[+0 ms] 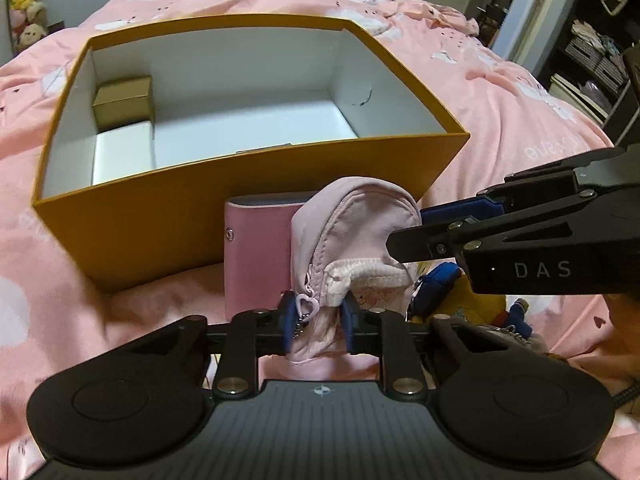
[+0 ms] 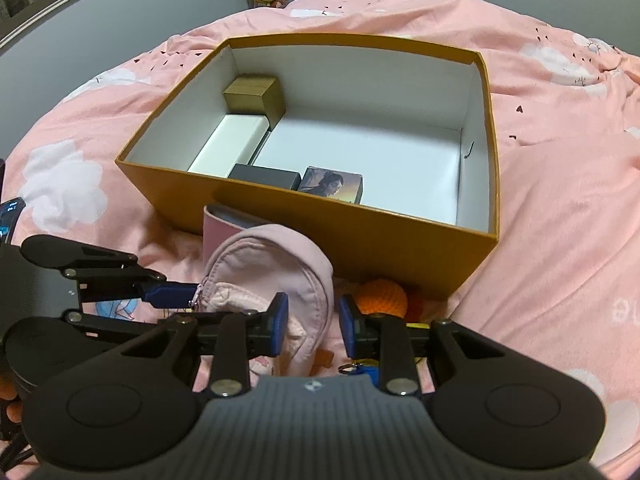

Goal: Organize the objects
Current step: 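Grasp the small pink backpack with the left tool while the right tool lifts the wallet, then carry the pink backpack with the left tool while the right tool carries the wallet to the box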

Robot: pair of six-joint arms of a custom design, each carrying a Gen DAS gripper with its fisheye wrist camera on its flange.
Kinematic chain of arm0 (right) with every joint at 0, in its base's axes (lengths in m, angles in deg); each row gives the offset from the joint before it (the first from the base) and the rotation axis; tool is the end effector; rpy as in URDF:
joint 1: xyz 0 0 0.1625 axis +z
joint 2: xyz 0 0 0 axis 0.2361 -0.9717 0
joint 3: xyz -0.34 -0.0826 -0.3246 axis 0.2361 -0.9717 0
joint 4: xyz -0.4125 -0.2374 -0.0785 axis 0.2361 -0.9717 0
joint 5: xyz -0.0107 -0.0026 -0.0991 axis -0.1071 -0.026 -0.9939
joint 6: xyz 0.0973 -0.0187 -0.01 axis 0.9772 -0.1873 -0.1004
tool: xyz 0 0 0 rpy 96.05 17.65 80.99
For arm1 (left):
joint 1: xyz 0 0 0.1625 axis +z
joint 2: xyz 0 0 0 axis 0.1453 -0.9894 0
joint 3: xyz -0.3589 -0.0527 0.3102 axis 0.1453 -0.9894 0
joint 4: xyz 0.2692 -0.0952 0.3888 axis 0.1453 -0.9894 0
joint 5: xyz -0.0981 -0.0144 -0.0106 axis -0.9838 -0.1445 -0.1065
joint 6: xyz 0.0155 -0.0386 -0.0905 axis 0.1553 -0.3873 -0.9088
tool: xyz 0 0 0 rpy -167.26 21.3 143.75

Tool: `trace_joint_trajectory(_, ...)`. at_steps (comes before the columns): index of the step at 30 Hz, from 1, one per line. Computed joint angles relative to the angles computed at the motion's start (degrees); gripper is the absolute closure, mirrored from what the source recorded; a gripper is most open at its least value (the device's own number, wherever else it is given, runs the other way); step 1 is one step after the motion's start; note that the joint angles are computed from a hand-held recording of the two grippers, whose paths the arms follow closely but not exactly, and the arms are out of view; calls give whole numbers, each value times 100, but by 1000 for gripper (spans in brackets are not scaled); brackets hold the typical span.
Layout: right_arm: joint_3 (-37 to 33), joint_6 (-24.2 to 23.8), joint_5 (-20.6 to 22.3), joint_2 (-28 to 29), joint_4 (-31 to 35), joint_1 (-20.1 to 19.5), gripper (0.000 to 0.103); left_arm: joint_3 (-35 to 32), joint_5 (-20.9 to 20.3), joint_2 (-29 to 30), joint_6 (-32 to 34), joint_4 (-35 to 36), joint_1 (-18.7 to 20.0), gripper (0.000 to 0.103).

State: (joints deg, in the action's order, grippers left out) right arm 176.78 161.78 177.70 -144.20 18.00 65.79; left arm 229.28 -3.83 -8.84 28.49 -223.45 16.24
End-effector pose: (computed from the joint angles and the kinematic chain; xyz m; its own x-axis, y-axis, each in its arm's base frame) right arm 0.0493 -0.2587 0.1824 -0.7901 -0.0142 0.6128 -0.3669 0.8118 -0.4542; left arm -0.2442 -0.2960 -0.0337 -0.6069 0.7159 -0.3451 0.7719 0.6344 -0.0413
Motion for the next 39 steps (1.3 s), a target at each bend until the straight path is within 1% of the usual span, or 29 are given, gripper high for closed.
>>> trace_joint_trajectory(2,26,-20,-48,-99,28,16,73,112,81,-147,-204,-1,-124,83)
trace_joint_trajectory(5,69,-42,-198,-329,116,34,70,280,359,-477,-539,197,-325,84)
trace_joint_trajectory(9,86,-50,-489,-499,256,-8,66,479,502,-1014,-1060,479,-387,84)
trace_joint_trajectory(11,55,-51,-495,-356,228,-13,66,564,640,-1216,-1285,604,-442,84)
trace_joint_trajectory(13,28,-83,-600,-194,180,-135,63,638,789,-1412,-1494,771,-493,84)
trace_joint_trajectory(15,-35,-50,-694,-1,170,-226,55,662,982,-1603,-1734,1119,-517,84)
trace_joint_trajectory(17,-93,-139,-784,189,126,-291,48,638,1162,-1751,-2009,1546,-492,84)
trace_joint_trajectory(18,-116,-208,-790,276,69,-292,41,628,1225,-1796,-2112,1679,-453,84)
trace_joint_trajectory(19,-142,-272,-757,387,-8,-262,39,607,1271,-1808,-2187,1769,-407,84)
trace_joint_trajectory(21,-205,-426,-741,608,-127,-250,37,577,1350,-1788,-2273,1838,-323,84)
trace_joint_trajectory(26,-386,-507,-730,1091,-254,-346,37,531,1407,-1596,-2157,1696,-224,84)
trace_joint_trajectory(28,-391,-605,-844,1170,-310,-449,37,508,1401,-1531,-2123,1670,-206,84)
trace_joint_trajectory(31,-389,-738,-1128,1264,-333,-585,37,498,1374,-1499,-2095,1643,-149,84)
trace_joint_trajectory(32,-380,-791,-1179,1285,-375,-591,40,499,1364,-1499,-2097,1645,-139,84)
trace_joint_trajectory(33,-366,-860,-1214,1294,-404,-585,45,504,1354,-1500,-2100,1648,-135,84)
trace_joint_trajectory(34,-358,-916,-1219,1306,-409,-552,47,502,1347,-1494,-2105,1657,-133,84)
trace_joint_trajectory(36,-289,-1069,-1165,1263,-520,-455,60,498,1336,-1487,-2107,1665,-126,84)
trace_joint_trajectory(37,-261,-1124,-1188,1215,-508,-440,64,496,1328,-1485,-2111,1671,-120,84)
trace_joint_trajectory(38,-246,-1134,-1241,1162,-455,-437,72,494,1327,-1483,-2111,1677,-115,84)
trace_joint_trajectory(39,-236,-1115,-1314,1095,-364,-436,73,495,1331,-1483,-2127,1688,-127,84)
